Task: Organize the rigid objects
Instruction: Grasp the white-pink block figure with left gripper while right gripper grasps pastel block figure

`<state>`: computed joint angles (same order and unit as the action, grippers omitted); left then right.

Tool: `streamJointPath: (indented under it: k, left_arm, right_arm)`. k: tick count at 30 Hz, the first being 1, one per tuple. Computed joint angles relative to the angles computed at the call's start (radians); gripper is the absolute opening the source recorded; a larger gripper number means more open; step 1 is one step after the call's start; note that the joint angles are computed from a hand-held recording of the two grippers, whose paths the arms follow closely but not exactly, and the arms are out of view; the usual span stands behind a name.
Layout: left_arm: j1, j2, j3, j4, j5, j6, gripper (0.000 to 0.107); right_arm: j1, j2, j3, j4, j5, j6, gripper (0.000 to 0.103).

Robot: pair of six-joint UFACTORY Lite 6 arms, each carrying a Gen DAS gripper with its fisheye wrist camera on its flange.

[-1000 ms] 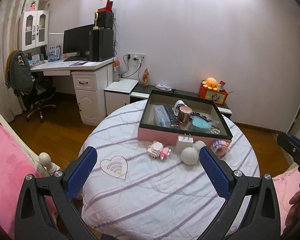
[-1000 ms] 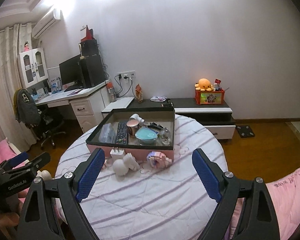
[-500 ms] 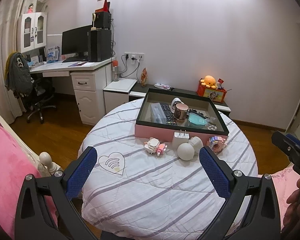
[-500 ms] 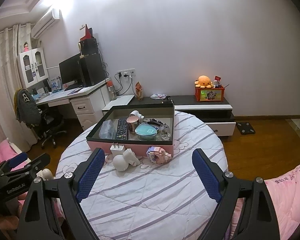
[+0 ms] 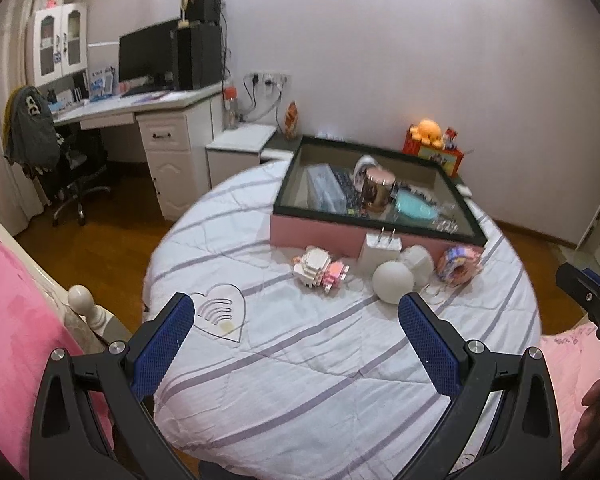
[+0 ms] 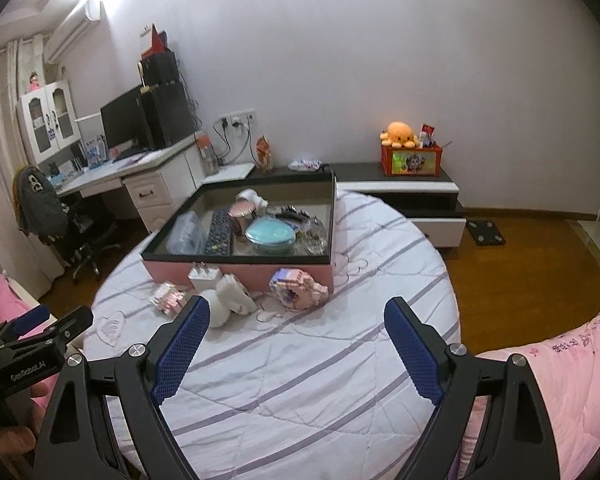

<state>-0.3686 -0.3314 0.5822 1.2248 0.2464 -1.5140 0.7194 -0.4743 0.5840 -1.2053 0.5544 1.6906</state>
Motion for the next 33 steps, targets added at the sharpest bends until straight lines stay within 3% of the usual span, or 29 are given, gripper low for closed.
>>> streamJointPath:
  k: [11, 17, 27, 30, 32, 33]
  left_arm:
    - [0.05, 0.552, 0.326, 0.266, -0.051, -0.237, 0.103]
    - [0.075, 0.748, 0.502, 0.155, -0.059, -0.1, 0.103]
    - [0.095, 0.95, 0.706, -0.089, -0.077, 0.178, 0.103]
    - [0.098, 0.955, 0.713, -0.081, -0.099, 0.18, 0.097]
    - [0.099, 0.952, 0.712, -0.059, -0.109, 0.162, 0.085]
    - [0.096, 0.945, 0.703, 0.01, -0.112, 0.094, 0.073]
  right_arm:
    - [-0.215, 0.388, 0.132, -0.219, -0.211, 0.164, 0.09]
    - [-0.294, 0.604, 0.278, -0.311, -0.289, 0.216, 0.09]
    - [-0.352, 0.826, 0.45, -0.396, -0.374, 0.301, 0.09]
    - [-0.352, 0.874, 0.486, -0.384, -0.376, 0.287, 0.085]
    - [-0.344, 0.873, 0.483, -0.417, -0.362, 0.32, 0.075]
    - [-0.34, 0.866, 0.477, -0.423, -0.361, 0.325, 0.073]
